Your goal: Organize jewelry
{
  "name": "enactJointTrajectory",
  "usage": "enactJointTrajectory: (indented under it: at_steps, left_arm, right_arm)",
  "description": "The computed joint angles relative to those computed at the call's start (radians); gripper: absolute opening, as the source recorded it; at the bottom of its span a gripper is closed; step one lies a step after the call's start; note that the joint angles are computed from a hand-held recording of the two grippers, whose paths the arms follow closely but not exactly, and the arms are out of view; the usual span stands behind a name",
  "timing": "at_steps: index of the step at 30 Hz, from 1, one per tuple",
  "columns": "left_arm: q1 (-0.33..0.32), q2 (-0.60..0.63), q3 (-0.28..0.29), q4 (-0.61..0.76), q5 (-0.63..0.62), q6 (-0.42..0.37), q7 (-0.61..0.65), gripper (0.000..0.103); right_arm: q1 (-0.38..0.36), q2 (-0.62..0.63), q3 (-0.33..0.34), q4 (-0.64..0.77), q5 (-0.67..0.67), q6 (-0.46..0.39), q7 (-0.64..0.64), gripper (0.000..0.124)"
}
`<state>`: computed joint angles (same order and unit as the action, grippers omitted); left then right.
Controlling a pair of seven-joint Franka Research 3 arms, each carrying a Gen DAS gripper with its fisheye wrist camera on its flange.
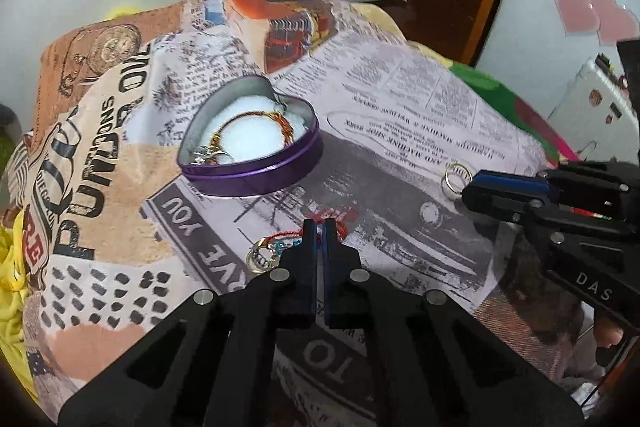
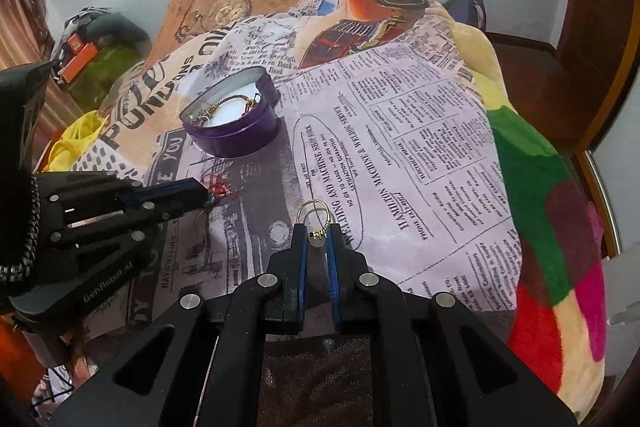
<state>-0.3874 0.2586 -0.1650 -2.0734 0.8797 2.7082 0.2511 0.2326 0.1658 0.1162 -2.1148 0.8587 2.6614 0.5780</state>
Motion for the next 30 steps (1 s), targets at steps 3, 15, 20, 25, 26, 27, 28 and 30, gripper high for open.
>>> enactJointTrajectory:
  at_steps: [3, 15, 20, 25, 26, 27, 28, 30]
  left_arm:
    - [-0.004, -0.047, 0.007, -0.035, 0.036, 0.007, -0.055, 0.000]
    - [0.063, -0.165, -0.053, -0.122, 0.033, 0.075, -0.077, 0.006]
    - [0.056, -0.081, -0.066, -0.089, -0.132, 0.075, 0.047, 0.042]
    - [0.062, -0.005, -0.062, -0.069, -0.293, 0.145, 0.142, 0.042]
    - [0.049, 0.009, -0.047, -0.058, -0.291, 0.149, 0.132, 0.042]
    - [0.026, 0.016, -0.021, -0.048, -0.263, 0.143, 0.104, 0.042]
    - [0.016, 0.020, -0.008, -0.041, -0.252, 0.134, 0.093, 0.042]
    - [-0.001, 0.030, 0.011, -0.022, -0.233, 0.104, 0.065, 0.042]
  right_arm:
    - [0.000, -0.019, 0.001, -0.011, 0.010, 0.005, -0.013, 0.008]
    - [0.020, -0.095, -0.016, -0.059, 0.062, 0.021, -0.052, 0.008]
    - [0.025, -0.090, -0.023, -0.057, 0.057, 0.028, -0.047, 0.008]
    - [0.017, -0.072, -0.027, -0.044, 0.048, 0.030, -0.038, 0.008]
    - [0.015, -0.063, -0.028, -0.038, 0.045, 0.032, -0.034, 0.008]
    - [0.012, -0.061, -0.027, -0.037, 0.043, 0.033, -0.032, 0.008]
    - [0.009, -0.057, -0.027, -0.035, 0.042, 0.033, -0.031, 0.008]
    - [0.003, -0.045, -0.026, -0.026, 0.038, 0.028, -0.025, 0.008]
